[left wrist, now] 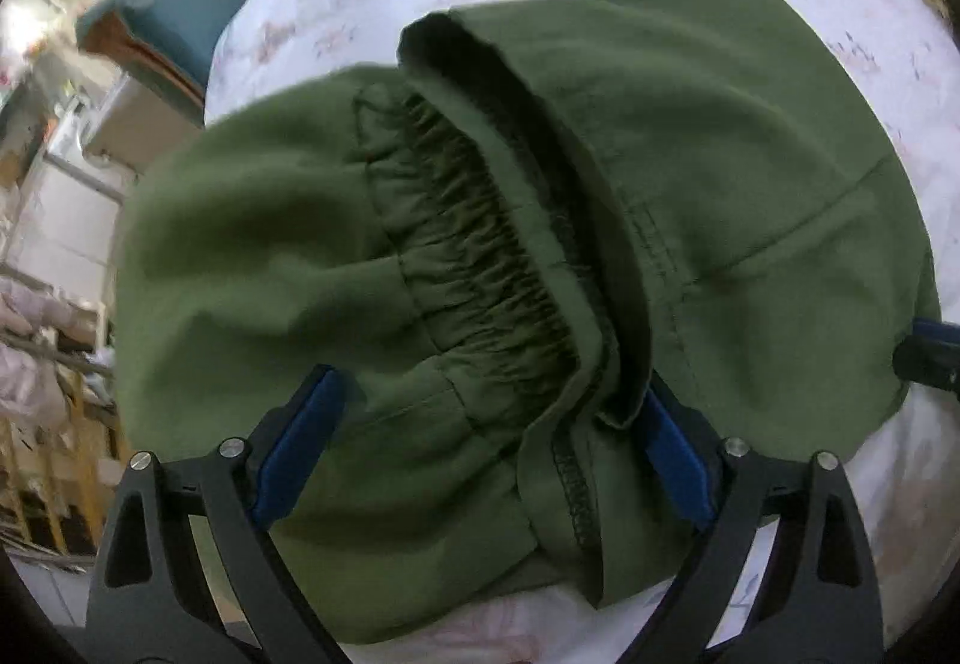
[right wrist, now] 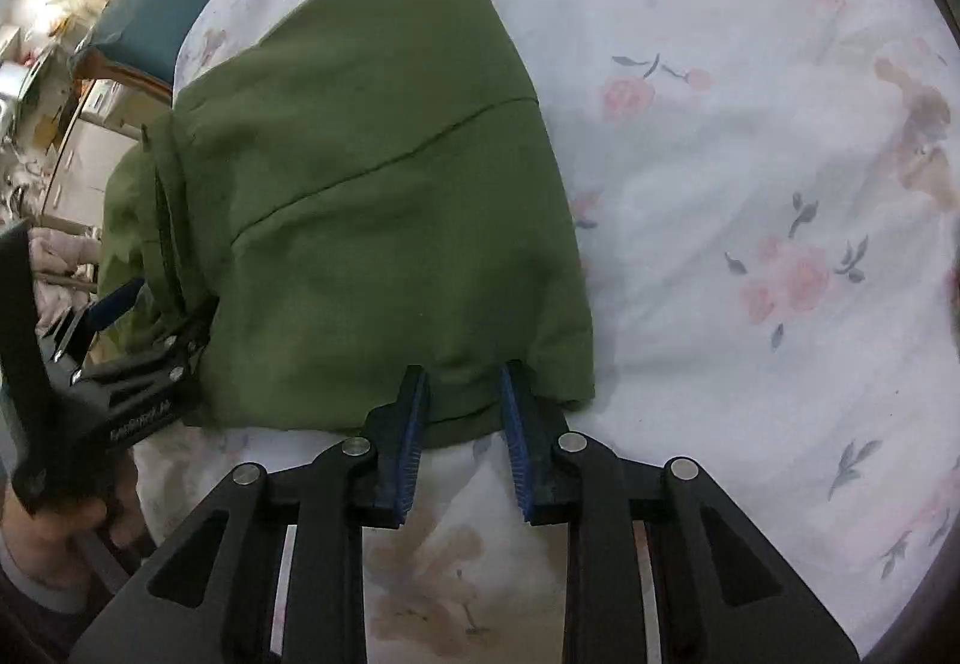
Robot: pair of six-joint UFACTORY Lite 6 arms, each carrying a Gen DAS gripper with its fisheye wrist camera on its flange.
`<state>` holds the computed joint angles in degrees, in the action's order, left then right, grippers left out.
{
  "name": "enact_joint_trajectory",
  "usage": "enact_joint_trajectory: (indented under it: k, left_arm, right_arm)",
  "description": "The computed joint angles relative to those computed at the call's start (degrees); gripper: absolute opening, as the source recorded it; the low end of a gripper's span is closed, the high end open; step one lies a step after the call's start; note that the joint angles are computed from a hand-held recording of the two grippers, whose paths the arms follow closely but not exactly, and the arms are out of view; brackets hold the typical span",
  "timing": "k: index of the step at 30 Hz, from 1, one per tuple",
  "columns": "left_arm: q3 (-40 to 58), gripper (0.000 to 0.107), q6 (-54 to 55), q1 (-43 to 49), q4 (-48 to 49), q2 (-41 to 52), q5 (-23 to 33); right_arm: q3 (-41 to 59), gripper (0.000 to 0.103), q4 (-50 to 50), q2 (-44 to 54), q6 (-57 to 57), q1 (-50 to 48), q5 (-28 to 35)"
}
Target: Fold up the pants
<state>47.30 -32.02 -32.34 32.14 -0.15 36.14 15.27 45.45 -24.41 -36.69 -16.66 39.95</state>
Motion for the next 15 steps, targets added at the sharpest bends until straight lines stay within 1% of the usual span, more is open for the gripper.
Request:
enact_joint_trajectory:
  k: [1,3,5,6,7,8,9,11,12,14,15]
  left_arm:
    - [0.8,0.093,1.9,0.9,-3.0,-0.8,0.6]
    - [0.7,0.093,5.3,2.4,-7.2,-4.3,1.0]
    - [0.5,0.093,8.8,3.5,-12.4,-9.4,0.9]
    - [0.7,0.093,9.6,3.6,-13.4,-10.7,1.2]
    - [0.1,0.093,9.8,3.6,-14.2,-12.8,1.0]
    - [0.2,0.093,10.7,3.9,-15.5,-14.6,0.8]
    - [0.6,0.093,11.7,4.4,-16.6,-15.2,0.4]
    - [1.3,0.093,13.0,5.3,-18.0,-16.8,0.6]
    - [1.8,0.093,14.6,6.0,-19.3,-17.0,0.6]
    - [4.8,0.093,17.4,7.4,-21.2,-14.4,1.0]
    - [6.2,0.093,18.8,7.8,-22.0,-13.3,1.5]
  right_arm:
    - [0.6,0.026,-0.3,0.0,0.0,-1.1,1.6]
    - [0.5,0.026,-0.4,-5.5,-0.2,-8.3,7.4]
    - [-0.2,0.035,-1.4,-10.9,-0.6,-14.6,10.0]
    - [0.1,0.049,-0.9,-11.0,-3.0,-19.9,11.6]
    - [0.3,0.054,-0.2,-9.9,-5.0,-22.8,12.4]
    - [0.3,0.054,1.2,-8.0,-6.8,-25.5,12.7]
    - [0.4,0.054,2.8,-4.0,-9.5,-28.5,12.8]
    - [-0.1,0.054,5.5,1.4,-14.4,-30.6,12.0]
    - [-0.5,0.053,7.0,3.9,-16.9,-30.3,11.5]
    - [-0.6,0.051,9.8,6.9,-18.8,-25.9,9.8]
    - [-1.1,0.051,10.9,6.9,-19.4,-24.1,9.0]
